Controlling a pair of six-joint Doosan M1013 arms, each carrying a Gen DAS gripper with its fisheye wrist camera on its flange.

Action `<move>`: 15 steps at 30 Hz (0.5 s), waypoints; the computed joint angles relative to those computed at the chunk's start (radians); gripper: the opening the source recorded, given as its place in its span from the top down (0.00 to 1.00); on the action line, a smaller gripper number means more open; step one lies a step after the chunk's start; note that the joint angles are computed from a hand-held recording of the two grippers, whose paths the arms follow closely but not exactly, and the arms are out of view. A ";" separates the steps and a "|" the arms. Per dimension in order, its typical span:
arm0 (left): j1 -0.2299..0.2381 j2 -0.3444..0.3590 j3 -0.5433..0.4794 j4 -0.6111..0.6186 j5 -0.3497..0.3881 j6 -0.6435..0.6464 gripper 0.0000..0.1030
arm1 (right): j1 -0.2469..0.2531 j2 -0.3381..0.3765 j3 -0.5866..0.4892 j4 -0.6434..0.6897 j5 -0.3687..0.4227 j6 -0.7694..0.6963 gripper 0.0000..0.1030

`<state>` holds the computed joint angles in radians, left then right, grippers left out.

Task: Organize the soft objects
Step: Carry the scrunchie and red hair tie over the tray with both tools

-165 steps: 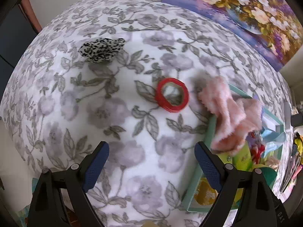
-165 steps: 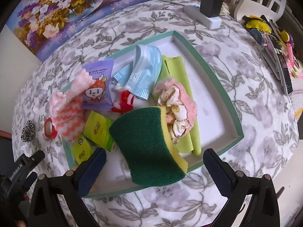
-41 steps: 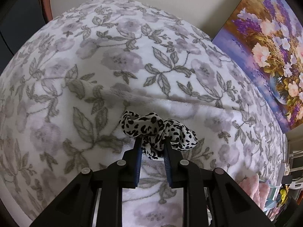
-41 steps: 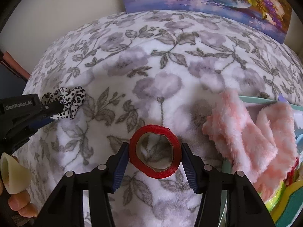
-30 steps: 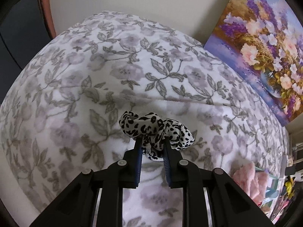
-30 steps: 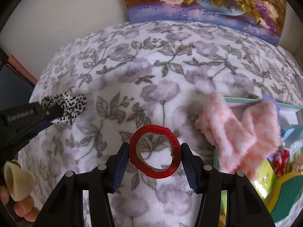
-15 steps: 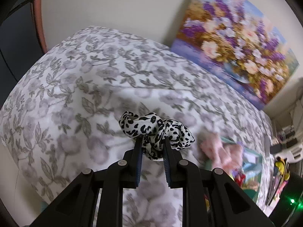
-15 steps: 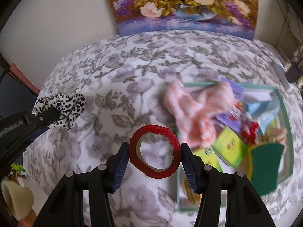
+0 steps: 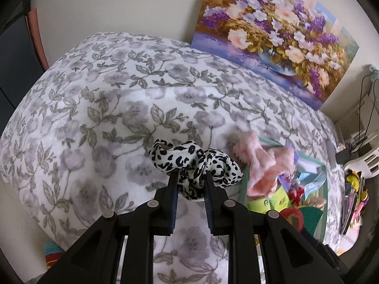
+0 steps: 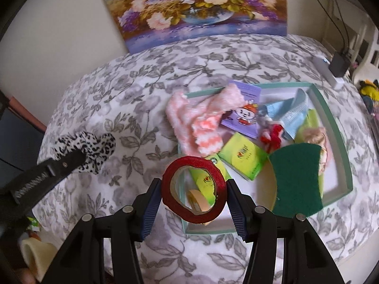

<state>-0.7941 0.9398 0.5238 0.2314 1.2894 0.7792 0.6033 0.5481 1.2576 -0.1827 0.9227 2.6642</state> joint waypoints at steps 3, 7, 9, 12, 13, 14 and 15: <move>-0.004 0.003 0.000 -0.011 0.008 0.003 0.79 | -0.004 -0.010 0.016 0.000 -0.011 0.004 0.44; -0.016 0.023 -0.036 0.004 0.030 0.018 0.79 | -0.013 -0.021 0.038 0.008 -0.027 0.011 0.44; -0.023 0.034 -0.055 0.001 0.040 0.037 0.79 | -0.016 -0.030 0.050 0.001 -0.036 0.023 0.44; -0.032 0.052 -0.088 -0.009 0.058 0.064 0.79 | -0.021 -0.044 0.069 -0.013 -0.048 0.045 0.44; -0.037 0.061 -0.104 -0.010 0.066 0.077 0.79 | -0.023 -0.049 0.075 -0.017 -0.051 0.051 0.44; -0.041 0.068 -0.117 -0.009 0.073 0.087 0.79 | -0.025 -0.052 0.081 -0.020 -0.053 0.057 0.44; -0.046 0.077 -0.133 -0.007 0.081 0.100 0.79 | -0.027 -0.057 0.087 -0.024 -0.055 0.066 0.44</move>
<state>-0.8402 1.0164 0.3909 0.2240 1.3705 0.8796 0.5764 0.4915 1.3446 -0.2070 0.8675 2.7304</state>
